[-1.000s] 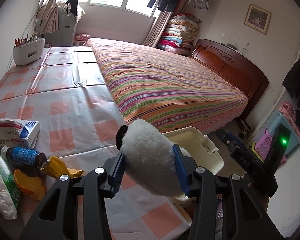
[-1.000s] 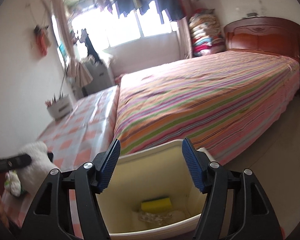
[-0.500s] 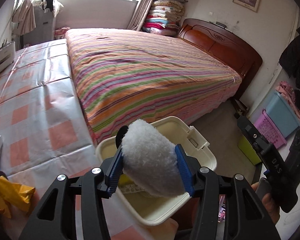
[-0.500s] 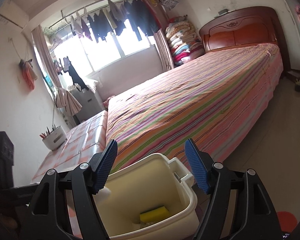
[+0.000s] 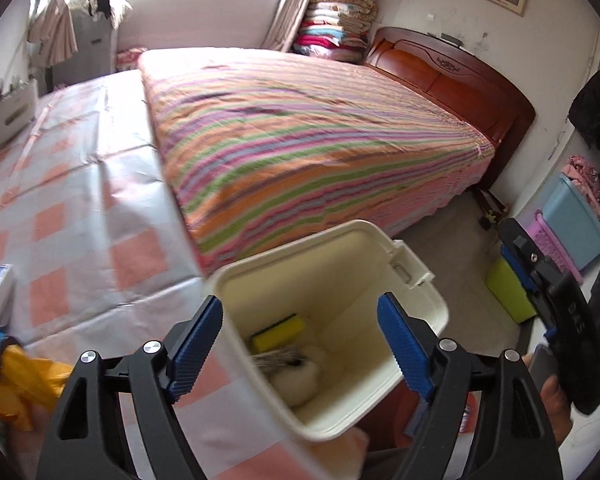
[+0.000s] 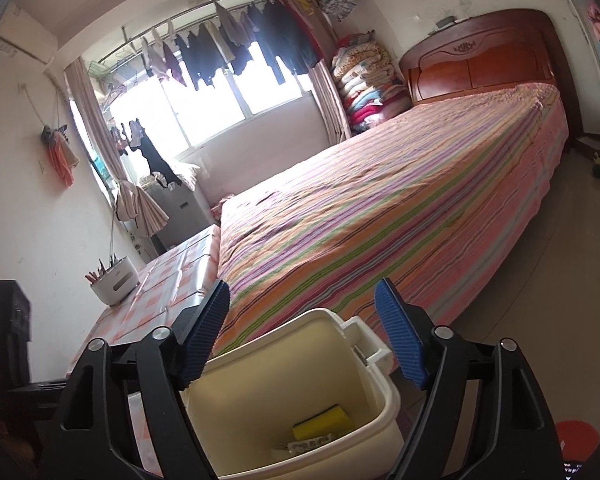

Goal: Collect trash
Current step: 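Lower the white plush toy into the cream bin and open the left gripper, then grasp the yellow snack bag with the right gripper while the left gripper grasps the clear plastic bag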

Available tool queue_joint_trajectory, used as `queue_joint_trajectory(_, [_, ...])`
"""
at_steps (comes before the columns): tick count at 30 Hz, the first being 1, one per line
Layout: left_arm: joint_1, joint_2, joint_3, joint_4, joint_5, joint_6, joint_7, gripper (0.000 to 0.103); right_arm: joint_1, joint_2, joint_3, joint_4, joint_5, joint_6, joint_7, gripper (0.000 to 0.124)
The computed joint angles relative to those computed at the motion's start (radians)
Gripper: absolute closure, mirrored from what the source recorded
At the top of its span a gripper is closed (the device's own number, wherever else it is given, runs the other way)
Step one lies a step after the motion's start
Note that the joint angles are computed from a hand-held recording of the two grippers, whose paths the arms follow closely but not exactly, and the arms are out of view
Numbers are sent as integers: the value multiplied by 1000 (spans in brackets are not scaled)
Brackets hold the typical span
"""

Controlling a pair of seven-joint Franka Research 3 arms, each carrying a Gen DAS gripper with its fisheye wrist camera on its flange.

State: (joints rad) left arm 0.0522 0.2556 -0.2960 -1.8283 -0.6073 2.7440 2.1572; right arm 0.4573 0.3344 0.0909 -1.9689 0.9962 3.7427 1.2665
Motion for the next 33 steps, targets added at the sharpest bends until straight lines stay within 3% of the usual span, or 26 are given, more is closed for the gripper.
queue_joint_trajectory(6, [36,-81,31,-108,-57,107,66,25,22,27,2,47,-37,-22,-31,34])
queue_joint_trajectory(10, [67,-106,56,-119,-139,122,87,24,29,47,10,77,-100,-29,-13,28])
queue_joint_trajectory(15, [88,-135,89,-126,-256,145,133,20,45,88,21,140,-185,-73,12,28])
queue_joint_trajectory(24, [116,-185,171,-156,-438,179,192,19,147,193,-13,313,-291,-207,-33,28])
queue_joint_trajectory(30, [143,-202,219,-183,-494,200,195,19,122,243,35,378,-430,-293,47,28])
queue_joint_trajectory(33, [160,-210,241,-201,-514,198,202,19,128,259,27,400,-479,-333,76,28])
